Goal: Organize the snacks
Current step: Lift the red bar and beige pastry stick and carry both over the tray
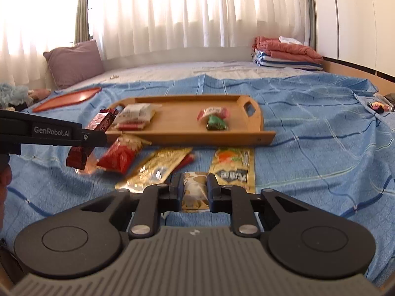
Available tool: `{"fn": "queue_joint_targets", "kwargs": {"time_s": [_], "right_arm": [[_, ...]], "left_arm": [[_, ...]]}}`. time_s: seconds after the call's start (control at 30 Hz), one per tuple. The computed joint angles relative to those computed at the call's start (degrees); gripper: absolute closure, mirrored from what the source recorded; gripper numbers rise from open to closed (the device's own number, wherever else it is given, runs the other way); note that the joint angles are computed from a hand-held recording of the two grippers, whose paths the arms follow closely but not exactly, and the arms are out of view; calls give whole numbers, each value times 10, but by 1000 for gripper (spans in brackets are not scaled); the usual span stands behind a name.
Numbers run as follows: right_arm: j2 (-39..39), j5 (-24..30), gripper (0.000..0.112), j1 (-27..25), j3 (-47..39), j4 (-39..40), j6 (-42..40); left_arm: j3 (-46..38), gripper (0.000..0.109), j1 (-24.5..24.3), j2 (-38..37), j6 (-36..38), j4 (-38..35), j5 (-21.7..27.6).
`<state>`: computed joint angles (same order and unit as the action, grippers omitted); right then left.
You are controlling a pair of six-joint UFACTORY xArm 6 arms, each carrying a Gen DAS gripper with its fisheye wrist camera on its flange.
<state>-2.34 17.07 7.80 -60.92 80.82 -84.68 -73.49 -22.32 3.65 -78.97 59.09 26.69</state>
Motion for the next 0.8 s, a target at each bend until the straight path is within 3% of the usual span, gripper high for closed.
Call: {"fn": "queue_joint_targets", "kwargs": {"time_s": [0.2, 0.4, 0.6, 0.8], "right_arm": [[21, -10, 89, -2, -45, 36, -31], [100, 9, 89, -17, -151, 12, 38], [219, 32, 89, -29, -301, -115, 204], [343, 80, 89, -41, -461, -243, 362]], "left_arm": [[-33, 85, 14, 21, 35, -38, -12], [-98, 85, 35, 68, 95, -109, -21], [-228, 85, 54, 164, 198, -229, -7], [-419, 85, 58, 302, 287, -331, 72]]}}
